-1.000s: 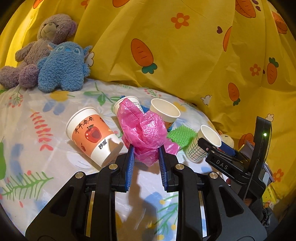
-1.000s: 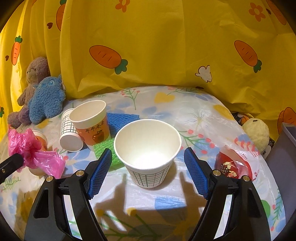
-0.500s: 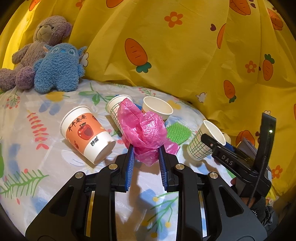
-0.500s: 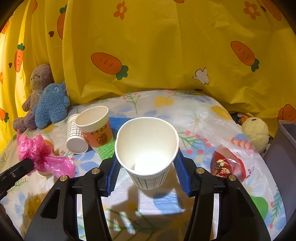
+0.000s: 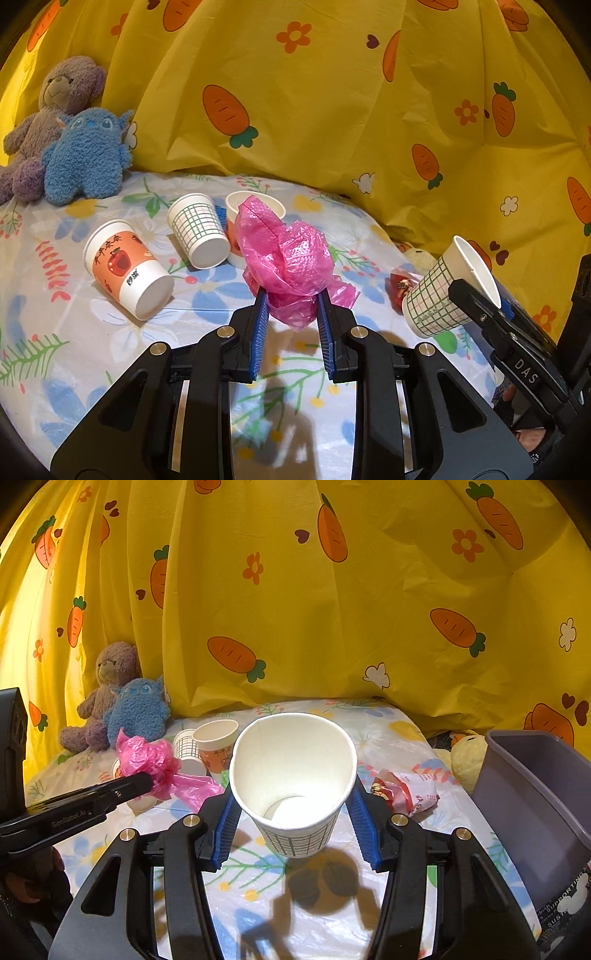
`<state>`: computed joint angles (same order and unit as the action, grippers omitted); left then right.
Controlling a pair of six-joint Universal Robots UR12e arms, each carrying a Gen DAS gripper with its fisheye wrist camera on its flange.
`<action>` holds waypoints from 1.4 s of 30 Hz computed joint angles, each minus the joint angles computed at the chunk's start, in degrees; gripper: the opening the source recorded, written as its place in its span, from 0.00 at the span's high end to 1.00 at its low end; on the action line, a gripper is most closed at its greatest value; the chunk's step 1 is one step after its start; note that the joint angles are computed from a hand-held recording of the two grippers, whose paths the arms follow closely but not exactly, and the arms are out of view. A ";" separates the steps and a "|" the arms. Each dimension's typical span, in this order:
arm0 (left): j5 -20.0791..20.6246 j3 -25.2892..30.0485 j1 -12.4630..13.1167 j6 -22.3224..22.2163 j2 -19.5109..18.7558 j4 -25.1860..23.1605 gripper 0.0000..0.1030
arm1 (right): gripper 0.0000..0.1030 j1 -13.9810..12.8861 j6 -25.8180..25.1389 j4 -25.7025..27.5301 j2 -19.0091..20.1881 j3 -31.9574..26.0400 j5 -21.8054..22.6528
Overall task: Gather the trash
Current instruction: 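Lift the pink bag with the left tool while the right tool grasps a checkered paper cup, then carry the pink bag and checkered cup over the grey bin with both tools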
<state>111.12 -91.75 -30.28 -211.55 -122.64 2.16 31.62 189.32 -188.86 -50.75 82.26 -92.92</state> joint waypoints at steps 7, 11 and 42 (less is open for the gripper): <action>-0.98 2.79 -1.32 3.16 -1.34 -0.88 0.76 | 0.48 -0.57 0.35 -3.31 -2.05 3.60 -1.24; -1.65 4.62 -1.90 4.79 -2.21 -1.49 0.76 | 0.48 -0.83 0.34 -4.72 -3.02 5.21 -2.51; -16.53 33.26 -5.32 21.63 -15.83 -10.15 0.76 | 0.48 -5.37 3.98 -12.73 -7.19 11.77 -22.37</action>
<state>94.59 -58.49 -35.60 -189.91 -138.47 -7.99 26.25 193.30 -201.59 -57.94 94.04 -115.30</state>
